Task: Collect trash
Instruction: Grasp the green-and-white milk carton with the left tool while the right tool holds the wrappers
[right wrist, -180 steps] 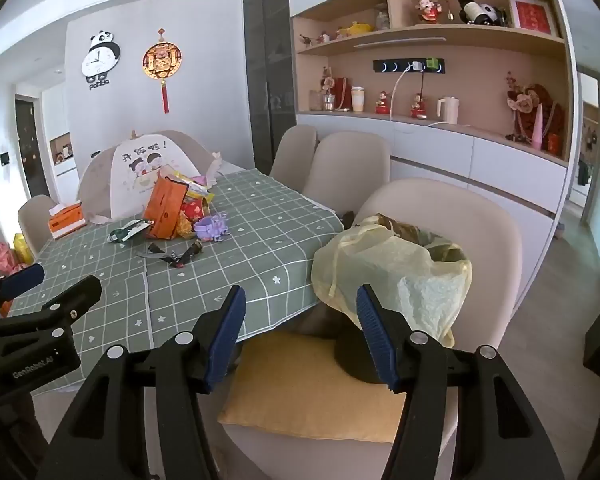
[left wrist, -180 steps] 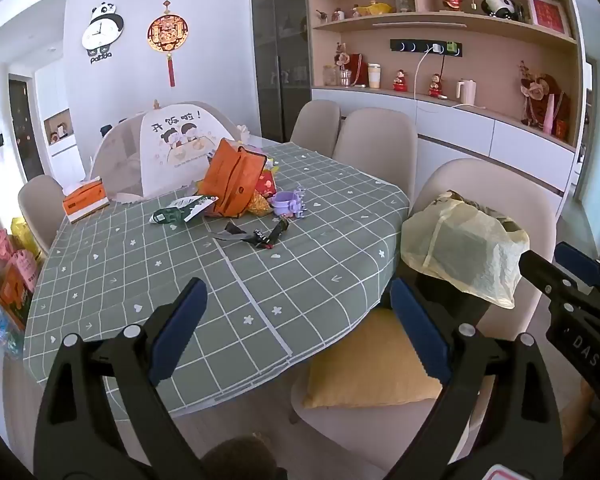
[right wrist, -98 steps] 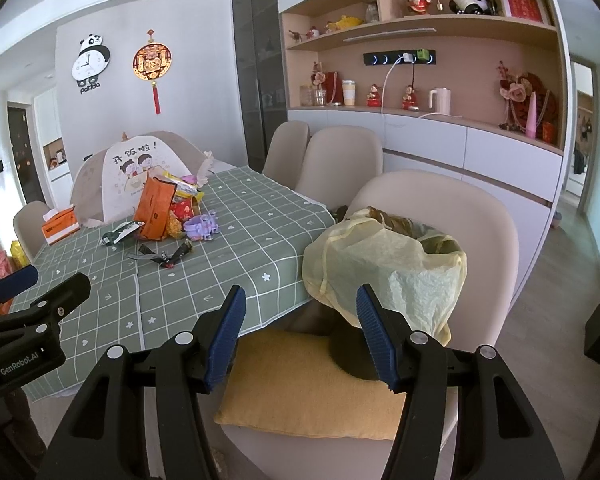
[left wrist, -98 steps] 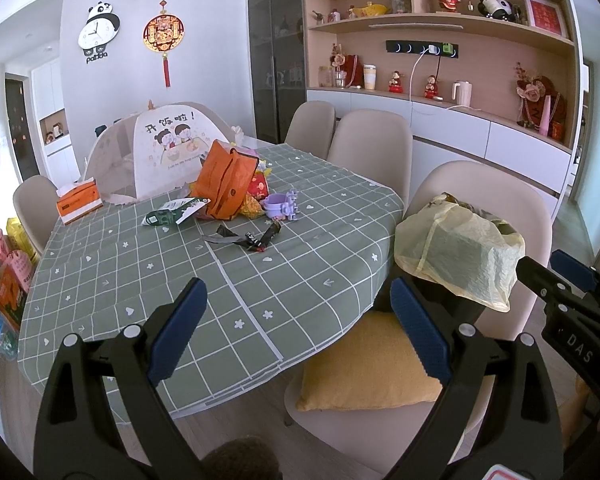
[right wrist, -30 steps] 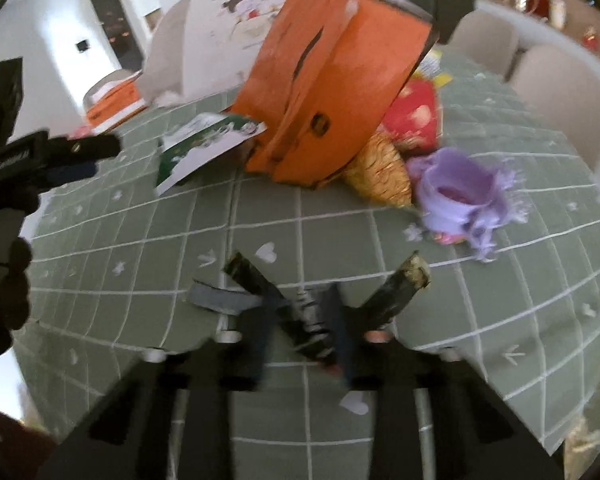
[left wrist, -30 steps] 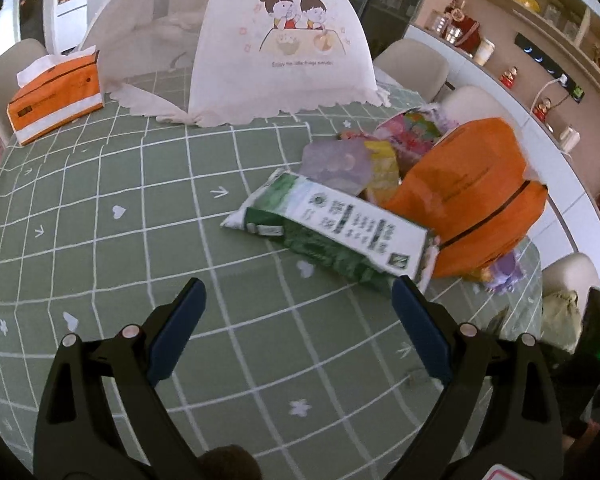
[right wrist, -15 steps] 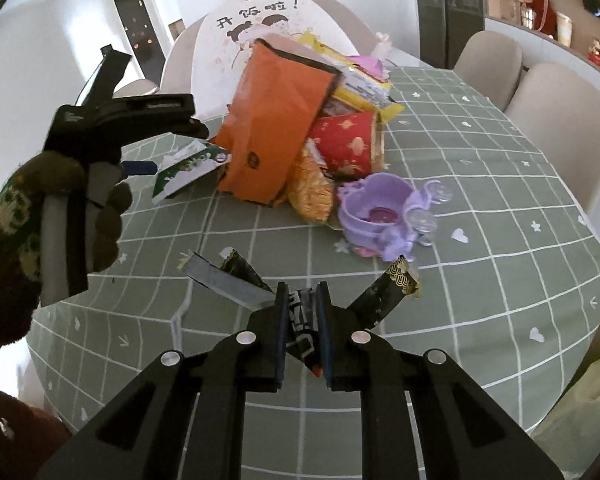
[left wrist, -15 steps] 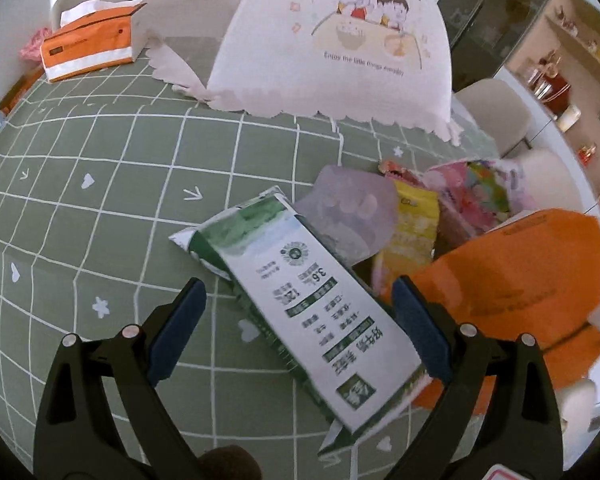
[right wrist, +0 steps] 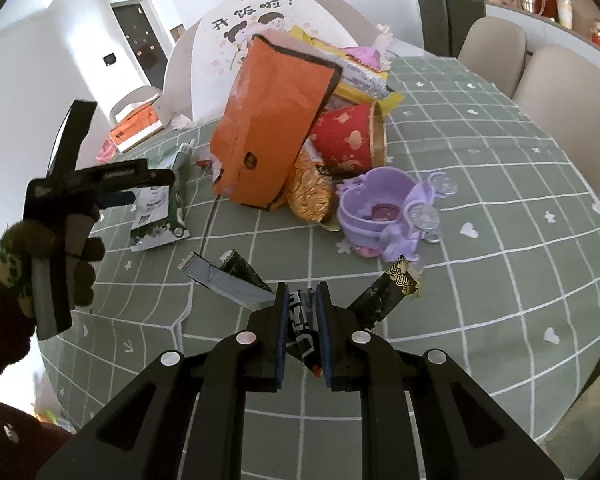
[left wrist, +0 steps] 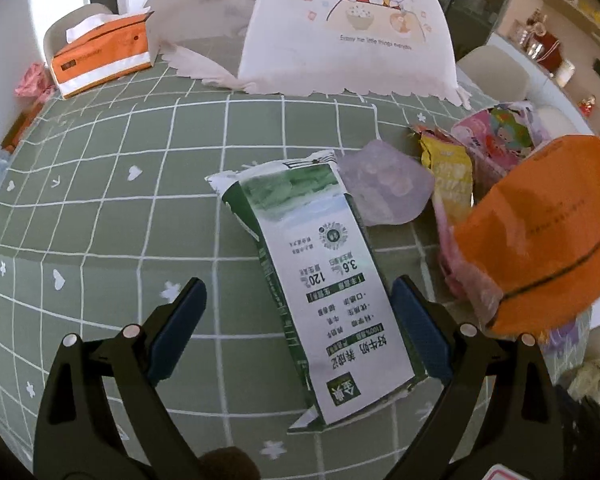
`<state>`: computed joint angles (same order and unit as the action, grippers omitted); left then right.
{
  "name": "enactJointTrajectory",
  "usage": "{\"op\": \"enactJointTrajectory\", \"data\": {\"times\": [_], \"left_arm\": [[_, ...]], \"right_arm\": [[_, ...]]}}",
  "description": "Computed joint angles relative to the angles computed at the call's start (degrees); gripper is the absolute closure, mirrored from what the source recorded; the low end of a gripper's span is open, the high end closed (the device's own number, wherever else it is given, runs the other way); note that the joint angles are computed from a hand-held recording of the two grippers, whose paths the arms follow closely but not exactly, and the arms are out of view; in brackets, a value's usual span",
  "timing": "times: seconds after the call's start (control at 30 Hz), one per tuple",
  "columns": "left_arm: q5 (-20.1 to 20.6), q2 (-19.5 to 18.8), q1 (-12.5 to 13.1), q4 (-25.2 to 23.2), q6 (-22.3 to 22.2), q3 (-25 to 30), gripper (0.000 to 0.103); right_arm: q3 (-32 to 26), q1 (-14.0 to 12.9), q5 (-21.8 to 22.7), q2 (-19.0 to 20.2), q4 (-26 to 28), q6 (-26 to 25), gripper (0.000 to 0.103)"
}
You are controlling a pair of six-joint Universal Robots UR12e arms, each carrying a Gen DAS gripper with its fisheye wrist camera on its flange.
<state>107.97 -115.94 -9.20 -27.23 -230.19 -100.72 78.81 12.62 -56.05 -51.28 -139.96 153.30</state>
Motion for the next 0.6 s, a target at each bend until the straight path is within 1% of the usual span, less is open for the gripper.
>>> {"op": "enactJointTrajectory", "data": {"times": [0.07,0.13,0.2,0.3,0.4,0.6], "left_arm": [[0.34,0.29,0.02,1.66,0.46,-0.98,0.013],[1.57,0.57,-0.23,0.55,0.17,-1.16,0.013],[1.54,0.76,-0.25,-1.27,-0.95,-1.09,0.013],[1.10,1.03,-0.23,-3.07,-4.32,-1.32,0.010],[-1.74,1.47,0.45,-1.12,-9.61,-2.72,0.008],[-0.02,1.29,-0.11,-1.45,-10.85,-2.55,0.008]], "right_arm": [[-0.08,0.21,0.25,-0.03,0.92,-0.54,0.088],[0.06,0.42,0.39,-0.22,1.20,-1.39,0.088],[0.19,0.58,0.56,-0.38,1.12,-2.05,0.088],[0.17,0.71,0.79,-0.39,0.78,-2.05,0.088],[0.55,0.67,0.96,-0.64,-0.07,-1.94,0.088],[1.64,0.10,1.11,-1.15,-1.43,-0.85,0.088]]}}
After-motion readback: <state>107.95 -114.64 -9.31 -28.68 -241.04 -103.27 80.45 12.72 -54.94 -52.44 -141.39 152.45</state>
